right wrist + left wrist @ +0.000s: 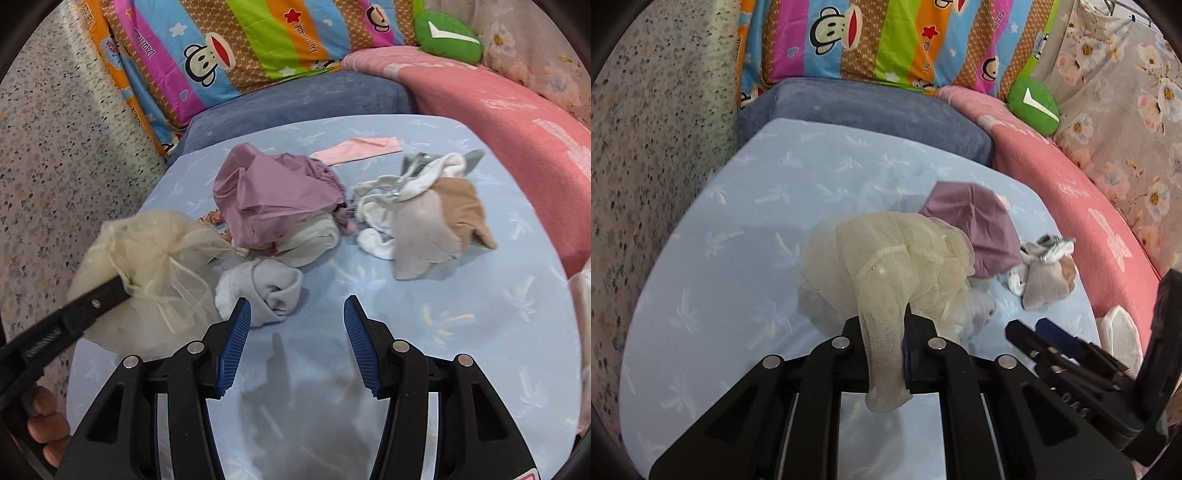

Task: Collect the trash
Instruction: 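Grasp the white sock with the right tool while the left tool holds the tulle, then carry the tulle and sock to the bin and release both tools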

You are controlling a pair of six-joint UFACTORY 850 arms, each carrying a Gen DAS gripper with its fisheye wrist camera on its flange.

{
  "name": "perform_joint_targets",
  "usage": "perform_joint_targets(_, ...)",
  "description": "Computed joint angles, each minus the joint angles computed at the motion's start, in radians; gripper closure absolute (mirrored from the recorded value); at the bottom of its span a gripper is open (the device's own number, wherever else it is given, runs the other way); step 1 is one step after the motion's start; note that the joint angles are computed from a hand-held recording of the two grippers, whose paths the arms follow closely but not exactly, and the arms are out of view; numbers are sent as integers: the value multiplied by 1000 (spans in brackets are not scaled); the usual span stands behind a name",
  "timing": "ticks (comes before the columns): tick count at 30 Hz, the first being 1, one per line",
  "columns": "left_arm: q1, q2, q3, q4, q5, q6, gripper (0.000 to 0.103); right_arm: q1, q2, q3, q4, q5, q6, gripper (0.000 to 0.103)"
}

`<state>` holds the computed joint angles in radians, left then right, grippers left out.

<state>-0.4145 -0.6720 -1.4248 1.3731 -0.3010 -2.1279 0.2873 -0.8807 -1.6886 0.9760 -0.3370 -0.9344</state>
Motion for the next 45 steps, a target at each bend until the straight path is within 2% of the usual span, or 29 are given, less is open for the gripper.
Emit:
perform_joint_targets(7,11,-9,-19,24,-9,1,93,30,-84,-113,-172,-47,185,52)
perform_joint_targets(8,13,-12,-21,24,-5,2,93,31,-93,-122,-180,-56,196,55)
perform_joint_targets(10,16,-15,-23,26,3,2,93,30,-114,-144,-180,-93,206,73)
perform_joint_targets(11,16,-18,-25,23,6,6,93,28,-119,-148,-171,-103,202,76)
perform_joint_targets(12,17,-18,-25,17,8,12,93,27,-122,-149,-158,-110,193,84)
perform_joint_targets(16,12,-21,-32,-5,3,37,93,26,-113,-135,-121,-113,158,99)
perform_joint_targets(22,-9,-16,-46,-13,-15,62,93,18,-42,-49,-13,-68,30,99)
perform_joint_targets(28,-46,-19,-83,-30,-44,113,93,-13,50,52,165,-40,-158,99)
perform_joint_targets(38,-109,-53,-188,-65,-70,219,93,-105,187,198,478,-31,-459,99)
perform_joint_targets(45,-153,-113,-310,-125,-70,343,93,-181,251,258,615,-26,-592,99)
